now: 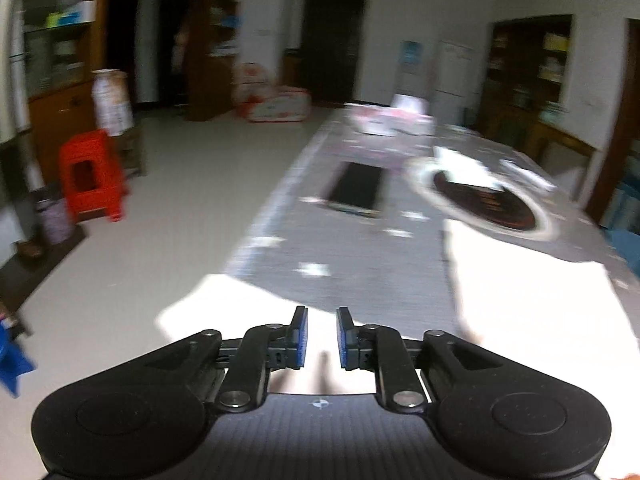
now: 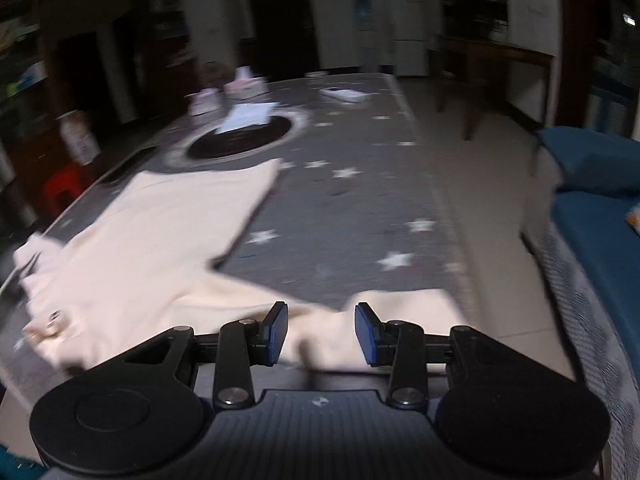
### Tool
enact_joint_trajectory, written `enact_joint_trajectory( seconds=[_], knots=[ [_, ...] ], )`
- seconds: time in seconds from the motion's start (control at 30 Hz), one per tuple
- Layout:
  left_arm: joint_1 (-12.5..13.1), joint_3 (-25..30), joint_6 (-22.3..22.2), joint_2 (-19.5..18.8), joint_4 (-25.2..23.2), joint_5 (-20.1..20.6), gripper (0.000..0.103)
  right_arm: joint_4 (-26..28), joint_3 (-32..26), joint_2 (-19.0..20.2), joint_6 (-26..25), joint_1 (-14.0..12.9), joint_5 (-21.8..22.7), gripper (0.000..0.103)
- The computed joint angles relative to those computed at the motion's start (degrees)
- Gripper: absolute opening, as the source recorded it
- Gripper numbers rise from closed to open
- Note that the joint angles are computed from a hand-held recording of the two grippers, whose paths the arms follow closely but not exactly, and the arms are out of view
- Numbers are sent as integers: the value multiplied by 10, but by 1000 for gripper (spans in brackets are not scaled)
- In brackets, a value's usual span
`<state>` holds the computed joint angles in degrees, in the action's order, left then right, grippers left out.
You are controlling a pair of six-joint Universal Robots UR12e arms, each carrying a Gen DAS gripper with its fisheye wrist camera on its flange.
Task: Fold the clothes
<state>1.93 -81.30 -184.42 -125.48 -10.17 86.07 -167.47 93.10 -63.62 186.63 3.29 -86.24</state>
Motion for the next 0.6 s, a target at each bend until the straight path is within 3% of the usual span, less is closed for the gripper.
enact_joint_trajectory(
  seconds=[0.17, 0.37, 0.53, 0.6],
  knots=[
    [-18, 7, 54, -2, -17, -81, 29, 18, -15, 10, 3, -7, -25, 37],
    [-38, 19, 100, -10, -51, -153, 31, 62, -29, 18, -8, -5, -28, 35],
    [-51, 27, 141, -17, -83, -194, 31, 58, -29, 20, -27, 2, -46, 6],
    [-54, 28, 157, -18, -93, -206, 31, 37, -34, 24, -40, 5, -55, 5]
  ],
)
